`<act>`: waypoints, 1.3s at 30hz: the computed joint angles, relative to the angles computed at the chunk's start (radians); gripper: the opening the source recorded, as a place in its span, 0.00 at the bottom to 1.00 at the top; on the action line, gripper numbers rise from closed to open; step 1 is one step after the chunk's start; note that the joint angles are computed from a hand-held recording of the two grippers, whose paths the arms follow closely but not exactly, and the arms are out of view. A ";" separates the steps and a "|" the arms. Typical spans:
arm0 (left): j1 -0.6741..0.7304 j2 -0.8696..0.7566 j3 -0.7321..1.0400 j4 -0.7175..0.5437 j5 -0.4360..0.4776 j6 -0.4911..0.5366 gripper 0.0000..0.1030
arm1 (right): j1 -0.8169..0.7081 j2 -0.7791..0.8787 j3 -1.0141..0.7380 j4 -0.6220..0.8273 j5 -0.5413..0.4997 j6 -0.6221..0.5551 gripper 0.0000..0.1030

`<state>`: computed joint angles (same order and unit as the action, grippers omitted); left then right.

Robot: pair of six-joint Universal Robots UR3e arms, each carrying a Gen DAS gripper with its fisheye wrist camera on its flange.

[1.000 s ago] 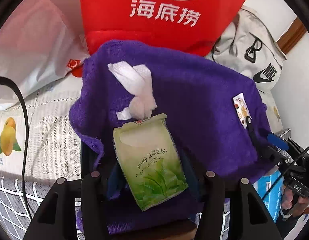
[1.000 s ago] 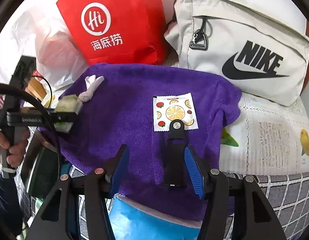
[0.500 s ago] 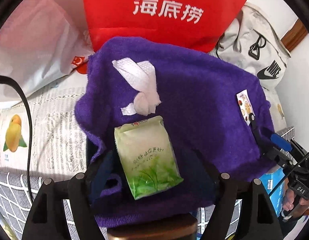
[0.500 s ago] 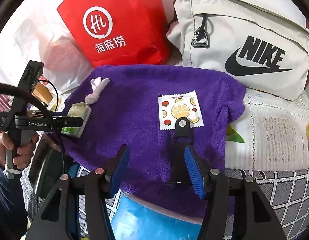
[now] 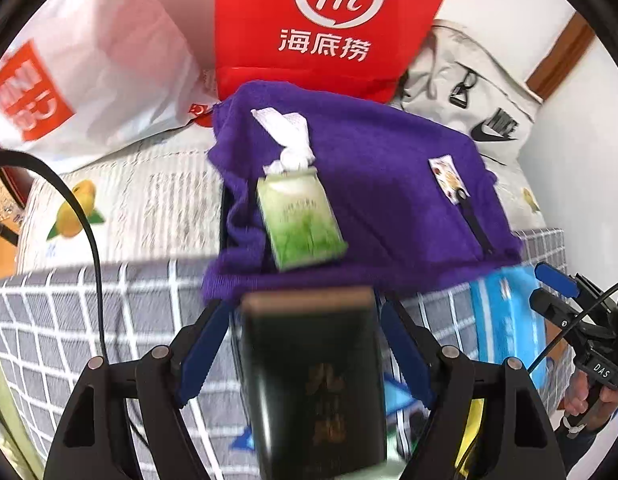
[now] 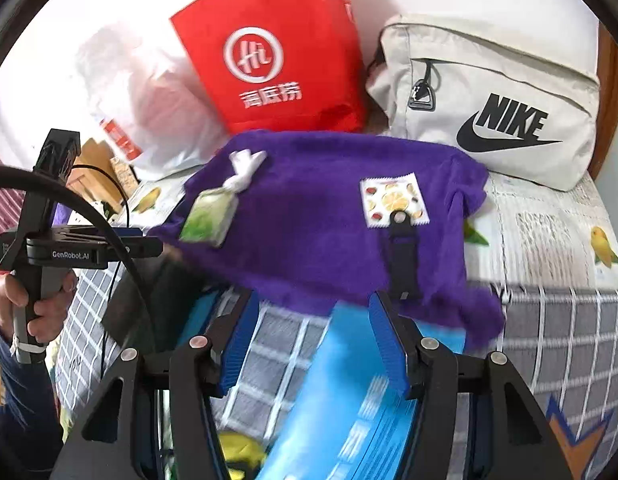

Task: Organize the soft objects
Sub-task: 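Move the left tool back toward the white block on the bed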

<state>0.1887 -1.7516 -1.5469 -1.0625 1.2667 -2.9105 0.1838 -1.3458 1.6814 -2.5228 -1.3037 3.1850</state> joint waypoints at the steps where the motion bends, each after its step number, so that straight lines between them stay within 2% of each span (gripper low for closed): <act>1: 0.013 0.051 -0.049 0.002 -0.009 0.015 0.75 | 0.016 -0.032 0.026 0.001 -0.013 0.007 0.56; 7: 0.066 0.313 -0.280 -0.034 -0.049 0.116 0.75 | 0.122 -0.199 0.160 0.002 -0.088 0.051 0.56; 11: 0.159 0.564 -0.469 -0.169 -0.116 0.251 0.79 | 0.186 -0.288 0.257 -0.034 -0.115 0.084 0.62; 13: 0.178 0.651 -0.536 -0.207 -0.115 0.297 0.81 | 0.216 -0.313 0.290 -0.040 -0.134 0.105 0.62; 16: 0.148 0.743 -0.651 -0.192 -0.064 0.320 0.81 | 0.244 -0.350 0.355 -0.059 -0.142 0.142 0.62; 19: 0.166 0.816 -0.728 -0.226 -0.084 0.371 0.81 | 0.249 -0.400 0.439 -0.074 -0.123 0.179 0.62; 21: 0.156 0.841 -0.755 -0.243 -0.086 0.398 0.81 | 0.255 -0.428 0.478 -0.075 -0.123 0.195 0.62; 28: 0.059 0.858 -0.791 -0.209 -0.050 0.374 0.82 | 0.260 -0.536 0.596 -0.066 -0.127 0.256 0.62; 37: -0.023 0.847 -0.800 -0.196 -0.032 0.338 0.82 | 0.299 -0.538 0.628 -0.073 -0.189 0.267 0.62; 39: -0.068 0.818 -0.808 -0.147 -0.008 0.311 0.82 | 0.307 -0.522 0.627 -0.076 -0.204 0.266 0.62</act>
